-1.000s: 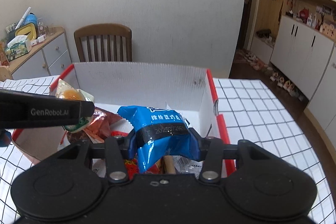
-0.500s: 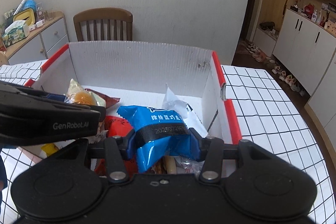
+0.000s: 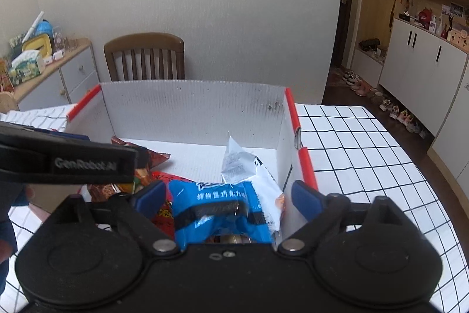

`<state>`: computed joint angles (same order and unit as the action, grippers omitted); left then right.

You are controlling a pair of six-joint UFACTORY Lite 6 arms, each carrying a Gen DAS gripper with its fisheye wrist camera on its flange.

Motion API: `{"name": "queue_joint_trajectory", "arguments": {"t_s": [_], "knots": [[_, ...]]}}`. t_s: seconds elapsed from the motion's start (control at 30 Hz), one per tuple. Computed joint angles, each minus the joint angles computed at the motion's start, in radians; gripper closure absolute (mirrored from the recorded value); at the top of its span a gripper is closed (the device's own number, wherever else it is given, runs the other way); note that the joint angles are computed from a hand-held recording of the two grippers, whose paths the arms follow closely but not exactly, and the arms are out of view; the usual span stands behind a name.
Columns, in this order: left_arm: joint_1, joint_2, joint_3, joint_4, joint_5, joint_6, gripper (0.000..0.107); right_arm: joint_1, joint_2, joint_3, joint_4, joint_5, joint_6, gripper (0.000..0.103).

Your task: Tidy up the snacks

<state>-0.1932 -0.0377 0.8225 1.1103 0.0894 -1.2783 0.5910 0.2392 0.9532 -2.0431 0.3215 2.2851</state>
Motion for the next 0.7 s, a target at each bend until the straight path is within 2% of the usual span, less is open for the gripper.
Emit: {"name": "queue_joint_trajectory", "arguments": {"t_s": [0.13, 0.3, 0.4, 0.57, 0.63, 0.7], "knots": [[-0.011, -0.101, -0.045, -0.209, 0.035, 0.203, 0.032, 0.01, -0.085, -0.068, 0.003, 0.018, 0.018, 0.001], [-0.035, -0.26, -0.109, -0.422, 0.098, 0.403, 0.032, 0.041, -0.222, -0.155, 0.087, 0.031, -0.035, 0.0], [-0.068, -0.366, -0.147, -0.411, 0.153, 0.385, 0.032, 0.077, -0.311, -0.209, 0.174, 0.056, -0.115, 0.0], [-0.114, -0.517, -0.186, -0.498, 0.239, 0.46, 0.032, 0.139, -0.443, -0.277, 0.322, 0.083, -0.242, 0.0], [-0.146, -0.574, -0.205, -0.483, 0.281, 0.437, 0.024, 0.17, -0.492, -0.301, 0.377, 0.107, -0.286, 0.0], [-0.184, -0.634, -0.229, -0.461, 0.324, 0.408, 0.023, 0.194, -0.54, -0.321, 0.442, 0.12, -0.33, 0.0]]}}
